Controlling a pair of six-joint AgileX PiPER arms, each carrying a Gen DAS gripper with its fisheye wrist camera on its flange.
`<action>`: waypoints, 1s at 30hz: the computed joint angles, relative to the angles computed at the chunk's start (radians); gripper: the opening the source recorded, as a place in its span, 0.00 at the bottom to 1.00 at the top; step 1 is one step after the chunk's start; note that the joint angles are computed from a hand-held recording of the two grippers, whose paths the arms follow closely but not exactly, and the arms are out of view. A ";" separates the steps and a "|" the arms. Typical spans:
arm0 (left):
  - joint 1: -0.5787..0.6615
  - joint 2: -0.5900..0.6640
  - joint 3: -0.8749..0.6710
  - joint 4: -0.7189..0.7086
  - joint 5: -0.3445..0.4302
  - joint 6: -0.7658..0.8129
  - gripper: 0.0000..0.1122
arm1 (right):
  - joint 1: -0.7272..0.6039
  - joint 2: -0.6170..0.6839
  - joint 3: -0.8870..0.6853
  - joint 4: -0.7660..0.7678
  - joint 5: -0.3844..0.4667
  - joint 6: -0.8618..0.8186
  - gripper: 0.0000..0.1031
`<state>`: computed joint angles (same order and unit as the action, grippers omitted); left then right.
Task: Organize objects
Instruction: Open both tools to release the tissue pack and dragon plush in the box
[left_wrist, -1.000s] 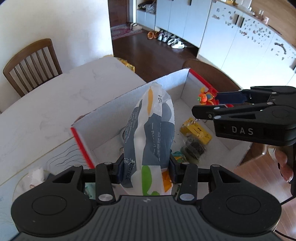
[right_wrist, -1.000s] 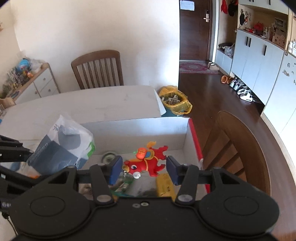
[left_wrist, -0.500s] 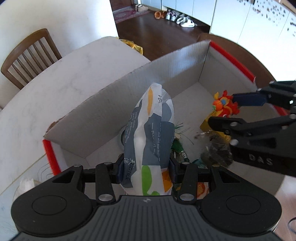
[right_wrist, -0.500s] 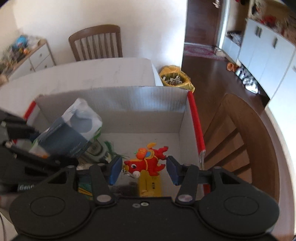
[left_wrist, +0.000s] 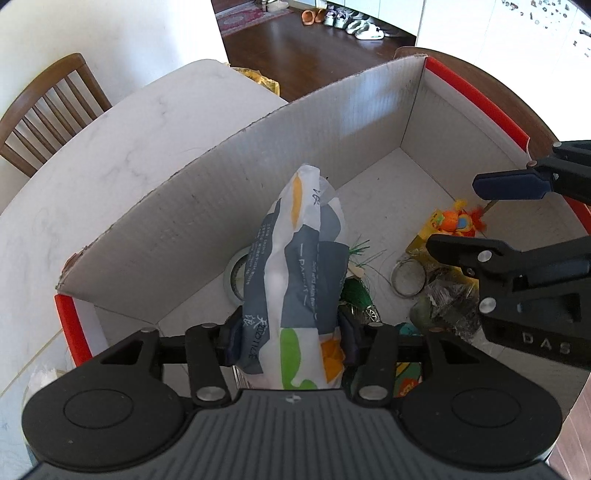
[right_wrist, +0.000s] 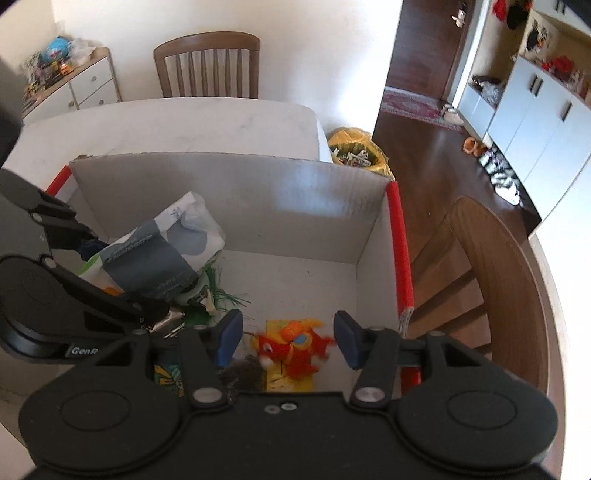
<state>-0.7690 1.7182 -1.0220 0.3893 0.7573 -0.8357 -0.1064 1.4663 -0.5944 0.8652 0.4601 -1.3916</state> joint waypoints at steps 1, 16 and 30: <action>0.000 -0.006 0.008 0.003 -0.007 -0.009 0.53 | -0.004 -0.001 0.000 0.008 0.002 -0.005 0.53; -0.038 -0.173 0.170 0.037 -0.107 -0.111 0.74 | -0.109 -0.133 0.016 -0.024 0.154 -0.014 0.61; -0.103 -0.467 0.275 0.069 -0.041 -0.175 0.74 | -0.268 -0.342 0.036 -0.068 0.408 0.044 0.70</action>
